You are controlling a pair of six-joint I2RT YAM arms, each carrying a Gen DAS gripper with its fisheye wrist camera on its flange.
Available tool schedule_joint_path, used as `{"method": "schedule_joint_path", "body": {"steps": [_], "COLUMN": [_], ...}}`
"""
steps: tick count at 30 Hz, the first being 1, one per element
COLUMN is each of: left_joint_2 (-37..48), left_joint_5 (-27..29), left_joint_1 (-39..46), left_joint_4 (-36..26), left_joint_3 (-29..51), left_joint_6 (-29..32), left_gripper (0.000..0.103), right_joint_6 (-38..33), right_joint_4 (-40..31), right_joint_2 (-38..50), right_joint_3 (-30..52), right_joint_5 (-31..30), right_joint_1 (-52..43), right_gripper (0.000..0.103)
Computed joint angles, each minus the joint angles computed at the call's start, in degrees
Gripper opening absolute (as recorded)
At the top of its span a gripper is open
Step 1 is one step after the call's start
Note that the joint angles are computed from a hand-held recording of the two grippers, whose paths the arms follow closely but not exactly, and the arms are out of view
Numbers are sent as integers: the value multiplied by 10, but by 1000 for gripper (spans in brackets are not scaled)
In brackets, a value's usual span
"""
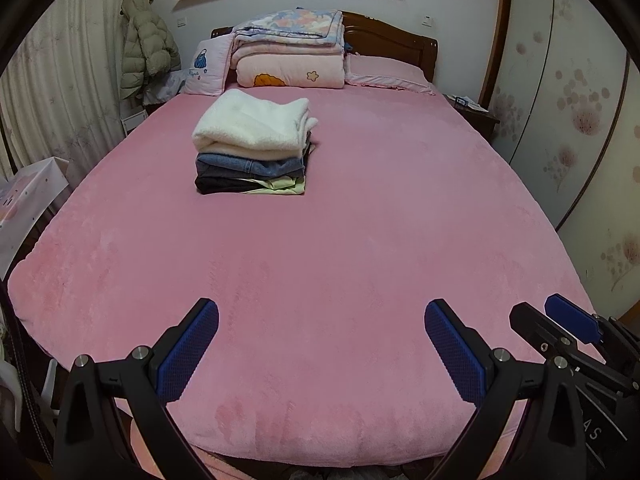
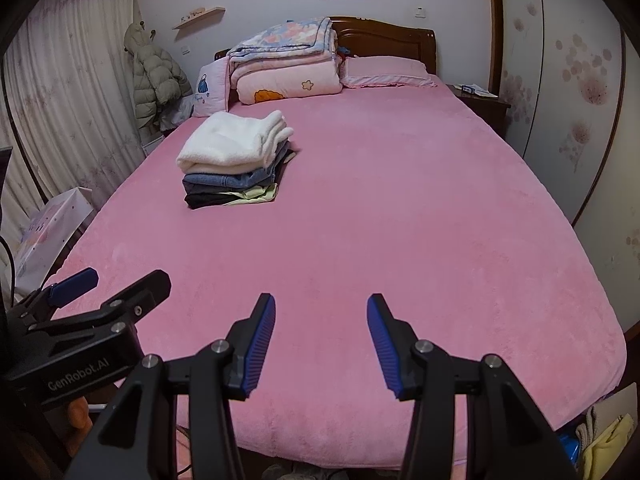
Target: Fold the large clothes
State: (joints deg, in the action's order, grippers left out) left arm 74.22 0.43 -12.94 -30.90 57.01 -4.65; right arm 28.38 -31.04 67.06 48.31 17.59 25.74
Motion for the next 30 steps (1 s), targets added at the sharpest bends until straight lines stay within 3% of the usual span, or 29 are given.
{"method": "schedule_joint_path", "body": {"steps": [30], "left_joint_2": [-1], "left_joint_5": [-10], "left_joint_1": [-11], "left_joint_4": [0], "left_joint_3": [1], "left_joint_6": [11], "left_gripper": [102], "right_joint_6": [10], "right_joint_4": [-8], "right_joint_2": [0], "right_joint_3": [0], "right_joint_5": [15], "right_joint_1": [4], "right_gripper": [48]}}
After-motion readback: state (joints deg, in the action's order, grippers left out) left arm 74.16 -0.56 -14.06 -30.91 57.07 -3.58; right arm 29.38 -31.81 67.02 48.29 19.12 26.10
